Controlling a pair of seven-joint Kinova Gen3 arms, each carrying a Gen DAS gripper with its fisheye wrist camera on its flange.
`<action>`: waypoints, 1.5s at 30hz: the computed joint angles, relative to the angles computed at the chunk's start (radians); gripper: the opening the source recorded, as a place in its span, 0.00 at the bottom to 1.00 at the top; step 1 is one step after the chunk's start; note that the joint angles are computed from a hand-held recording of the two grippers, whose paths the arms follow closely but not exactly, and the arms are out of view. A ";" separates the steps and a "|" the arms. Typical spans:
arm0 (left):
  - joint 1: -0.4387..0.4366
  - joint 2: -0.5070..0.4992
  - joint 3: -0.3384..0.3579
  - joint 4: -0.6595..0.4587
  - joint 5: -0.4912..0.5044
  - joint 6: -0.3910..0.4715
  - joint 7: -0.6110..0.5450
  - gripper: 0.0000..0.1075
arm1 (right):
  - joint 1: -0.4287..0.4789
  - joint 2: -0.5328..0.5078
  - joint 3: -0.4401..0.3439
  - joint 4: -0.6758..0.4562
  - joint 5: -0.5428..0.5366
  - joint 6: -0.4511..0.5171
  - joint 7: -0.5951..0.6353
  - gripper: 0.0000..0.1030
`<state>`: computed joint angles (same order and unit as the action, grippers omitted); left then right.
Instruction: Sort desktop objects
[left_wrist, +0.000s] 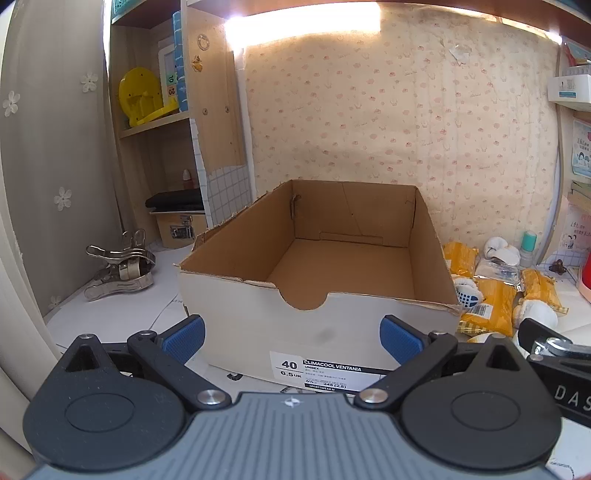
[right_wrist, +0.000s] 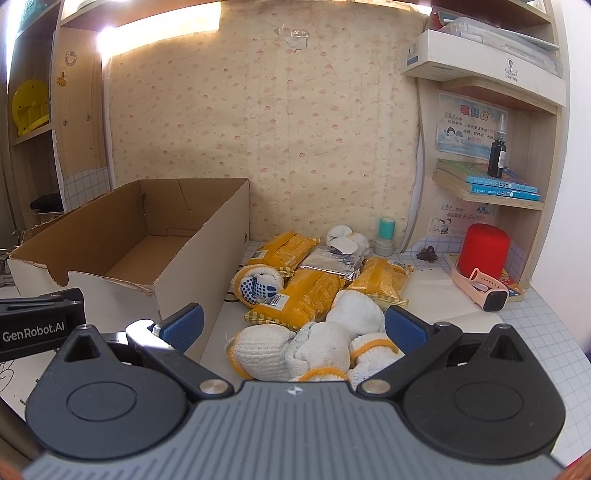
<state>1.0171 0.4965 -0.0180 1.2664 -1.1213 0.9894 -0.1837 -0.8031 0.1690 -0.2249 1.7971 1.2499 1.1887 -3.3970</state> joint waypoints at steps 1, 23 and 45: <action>0.000 0.001 0.001 -0.002 0.001 0.000 -0.002 0.96 | 0.000 -0.001 0.000 0.002 0.001 -0.002 0.000 0.98; 0.010 -0.008 0.009 0.039 0.006 -0.101 0.017 0.95 | 0.003 -0.021 -0.008 0.053 0.028 0.012 -0.027 0.98; 0.026 -0.011 0.004 0.234 -0.304 -0.390 0.344 0.96 | 0.165 -0.138 -0.038 0.379 0.152 -0.243 -0.154 0.98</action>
